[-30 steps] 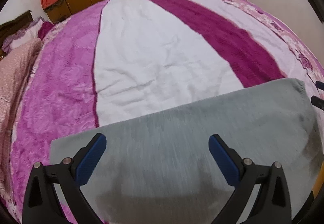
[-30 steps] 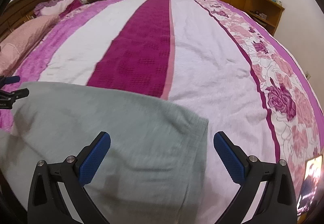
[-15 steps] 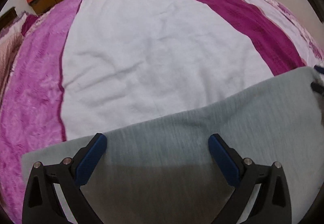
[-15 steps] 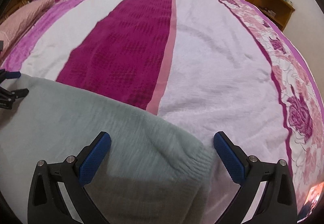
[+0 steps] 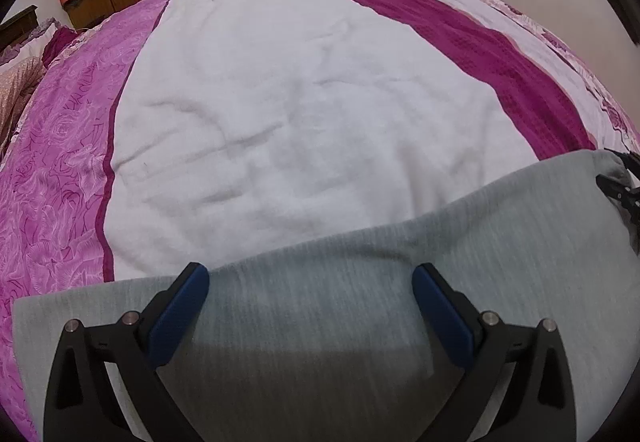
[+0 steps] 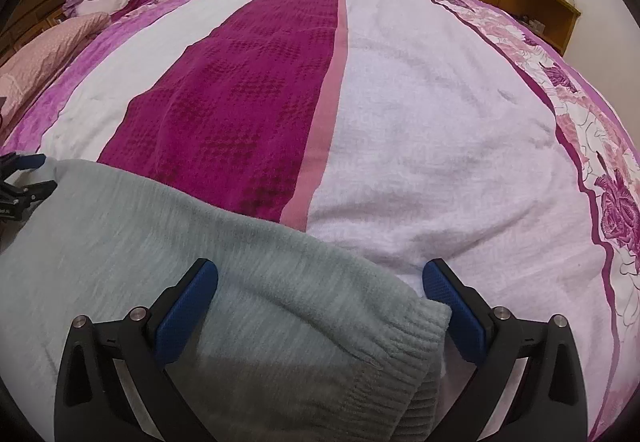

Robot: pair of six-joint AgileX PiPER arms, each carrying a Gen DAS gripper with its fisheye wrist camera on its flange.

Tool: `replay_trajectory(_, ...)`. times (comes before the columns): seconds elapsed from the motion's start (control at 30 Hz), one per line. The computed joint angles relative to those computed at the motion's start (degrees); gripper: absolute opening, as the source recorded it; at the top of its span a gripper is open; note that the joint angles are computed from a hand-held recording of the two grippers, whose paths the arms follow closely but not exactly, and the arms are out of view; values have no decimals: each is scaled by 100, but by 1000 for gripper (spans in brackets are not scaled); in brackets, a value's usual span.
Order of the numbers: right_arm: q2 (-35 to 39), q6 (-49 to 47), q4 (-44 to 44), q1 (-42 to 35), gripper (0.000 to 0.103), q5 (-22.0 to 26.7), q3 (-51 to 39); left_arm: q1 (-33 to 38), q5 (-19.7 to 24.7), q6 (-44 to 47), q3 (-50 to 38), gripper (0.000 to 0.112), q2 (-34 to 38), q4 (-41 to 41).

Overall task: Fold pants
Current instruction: 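Move both tools over the sweatpants toward the leg cuffs, then grasp the ribbed cuff with the right tool while the left tool grasps the other leg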

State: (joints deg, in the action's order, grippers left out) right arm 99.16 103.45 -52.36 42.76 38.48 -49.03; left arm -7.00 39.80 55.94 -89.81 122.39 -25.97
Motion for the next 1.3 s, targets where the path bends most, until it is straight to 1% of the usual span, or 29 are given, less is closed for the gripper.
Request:
replay_trajectory(0.27, 60, 41, -28, 44, 100, 77, -40, 3, -299, 267, 354, 103, -157, -244)
replay_trajectory(0.37, 35, -210, 174, -4, 100, 89, -108, -50, -427, 211, 456, 103, -242, -145)
replay_trajectory(0.4, 20, -332, 281, -20, 99, 124, -149, -78, -498, 220, 526, 99, -304, -111)
replay_trajectory(0.43, 5, -453, 397, -22, 97, 186, -205, -86, -478, 265, 561, 96, -348, -129)
replay_trajectory(0.47, -30, -554, 480, -6, 95, 247, -251, -91, -433, 303, 590, 87, -398, -158)
replay_trajectory(0.5, -62, -579, 502, 29, 87, 292, -273, -104, -427, 358, 673, 77, -483, -197)
replay_trajectory(0.53, -110, -586, 529, 100, 74, 372, -311, -127, -429, 410, 760, 70, -570, -211)
replay_trajectory(0.57, -148, -575, 539, 143, 66, 397, -318, -142, -397, 504, 825, 52, -641, -249)
replay_trajectory(0.6, -187, -581, 564, 184, 49, 429, -335, -174, -410, 538, 901, 36, -724, -218)
replay_trajectory(0.63, -239, -601, 600, 229, 31, 454, -353, -227, -486, 483, 991, 27, -818, -107)
replay_trajectory(0.67, -302, -613, 632, 258, 23, 431, -352, -266, -551, 399, 1047, 12, -880, 4)
replay_trajectory(0.7, -348, -591, 647, 298, 20, 448, -361, -285, -571, 301, 1086, 6, -948, 94)
replay_trajectory(0.77, -444, -528, 626, 440, 19, 618, -392, -212, -378, 251, 1026, 3, -1011, 52)
replay_trajectory(0.83, -557, -399, 575, 607, 19, 817, -411, -80, -232, 332, 1058, 3, -1155, -134)
replay_trajectory(1.0, -989, 18, 470, 1060, 18, 1175, -372, 171, -181, 868, 1578, 3, -1862, -525)
replay_trajectory(1.13, -1167, 169, 444, 1609, 18, 1743, -540, 367, -87, 1232, 2048, 3, -2523, -759)
replay_trajectory(1.3, -1272, 521, 384, 2400, 18, 2483, -766, 796, 375, 1656, 2501, 3, -3323, -1088)
